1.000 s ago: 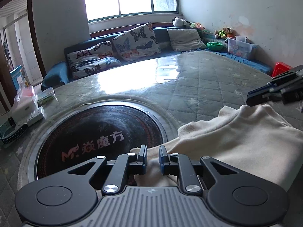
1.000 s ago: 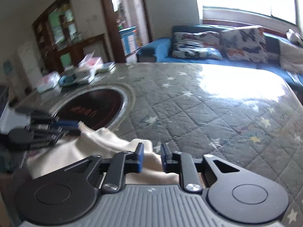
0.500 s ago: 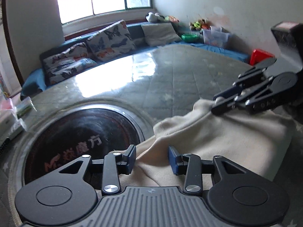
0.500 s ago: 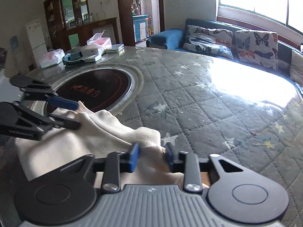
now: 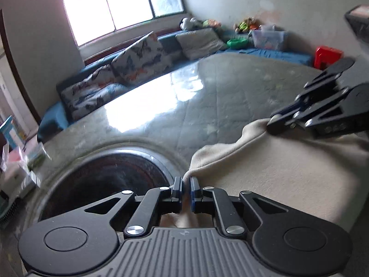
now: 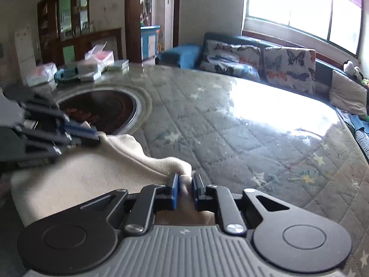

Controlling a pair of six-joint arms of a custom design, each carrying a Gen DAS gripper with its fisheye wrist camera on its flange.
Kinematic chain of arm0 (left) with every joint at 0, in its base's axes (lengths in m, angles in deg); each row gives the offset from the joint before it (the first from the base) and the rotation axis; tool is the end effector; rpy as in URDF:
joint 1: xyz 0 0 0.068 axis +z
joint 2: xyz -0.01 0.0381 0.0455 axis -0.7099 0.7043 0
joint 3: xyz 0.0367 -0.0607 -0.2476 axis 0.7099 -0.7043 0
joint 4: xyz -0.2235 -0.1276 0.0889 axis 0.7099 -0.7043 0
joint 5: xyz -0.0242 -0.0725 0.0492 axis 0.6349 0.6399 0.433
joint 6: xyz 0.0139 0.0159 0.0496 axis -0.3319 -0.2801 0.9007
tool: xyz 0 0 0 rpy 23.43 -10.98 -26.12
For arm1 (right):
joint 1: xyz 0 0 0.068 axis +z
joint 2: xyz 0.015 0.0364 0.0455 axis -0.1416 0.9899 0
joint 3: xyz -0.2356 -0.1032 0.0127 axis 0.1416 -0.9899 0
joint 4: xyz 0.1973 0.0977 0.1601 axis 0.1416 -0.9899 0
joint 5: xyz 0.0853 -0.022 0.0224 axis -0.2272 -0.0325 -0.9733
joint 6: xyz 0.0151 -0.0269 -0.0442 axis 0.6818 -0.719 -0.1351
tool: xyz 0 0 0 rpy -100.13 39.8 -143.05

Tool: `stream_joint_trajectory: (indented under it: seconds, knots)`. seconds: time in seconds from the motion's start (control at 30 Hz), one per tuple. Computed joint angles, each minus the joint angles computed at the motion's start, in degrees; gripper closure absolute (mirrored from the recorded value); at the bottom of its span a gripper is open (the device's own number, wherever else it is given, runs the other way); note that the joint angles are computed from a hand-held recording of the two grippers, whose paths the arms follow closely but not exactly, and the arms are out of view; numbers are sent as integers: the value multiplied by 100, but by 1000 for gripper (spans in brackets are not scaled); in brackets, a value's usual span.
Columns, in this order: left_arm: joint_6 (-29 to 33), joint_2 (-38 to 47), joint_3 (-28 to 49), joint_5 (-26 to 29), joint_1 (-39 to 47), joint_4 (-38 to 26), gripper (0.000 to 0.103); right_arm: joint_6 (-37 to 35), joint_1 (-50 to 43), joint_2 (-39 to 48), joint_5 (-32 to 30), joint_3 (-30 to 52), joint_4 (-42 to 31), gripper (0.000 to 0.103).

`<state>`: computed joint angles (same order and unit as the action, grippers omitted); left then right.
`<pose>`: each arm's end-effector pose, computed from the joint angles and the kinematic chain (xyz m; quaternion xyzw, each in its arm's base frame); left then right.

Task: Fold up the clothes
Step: 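Lay the folded hem over the collar and open both grippers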

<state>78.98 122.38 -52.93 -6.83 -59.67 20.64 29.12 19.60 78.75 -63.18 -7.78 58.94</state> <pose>0.1558 -0.0343 0.1236 0.1606 0.8860 0.0559 0.4313 0.2090 0.1164 0.0886 -0.3238 0.8474 0.1369 0.3980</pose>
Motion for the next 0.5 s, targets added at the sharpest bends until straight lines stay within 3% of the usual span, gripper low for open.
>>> stream_joint_trajectory:
  seconds: [0.27, 0.33, 0.5]
  knots:
    - [-54, 102, 236, 290, 356, -207, 87, 32, -160, -910, -281, -216, -669, 85]
    - [-178, -58, 284, 266, 367, -359, 81, 79, -104, -716, -116, -234, -576, 85]
    - [-860, -908, 460, 624, 313, -1076, 81, 255, -181, -374, -154, -294, -178, 85]
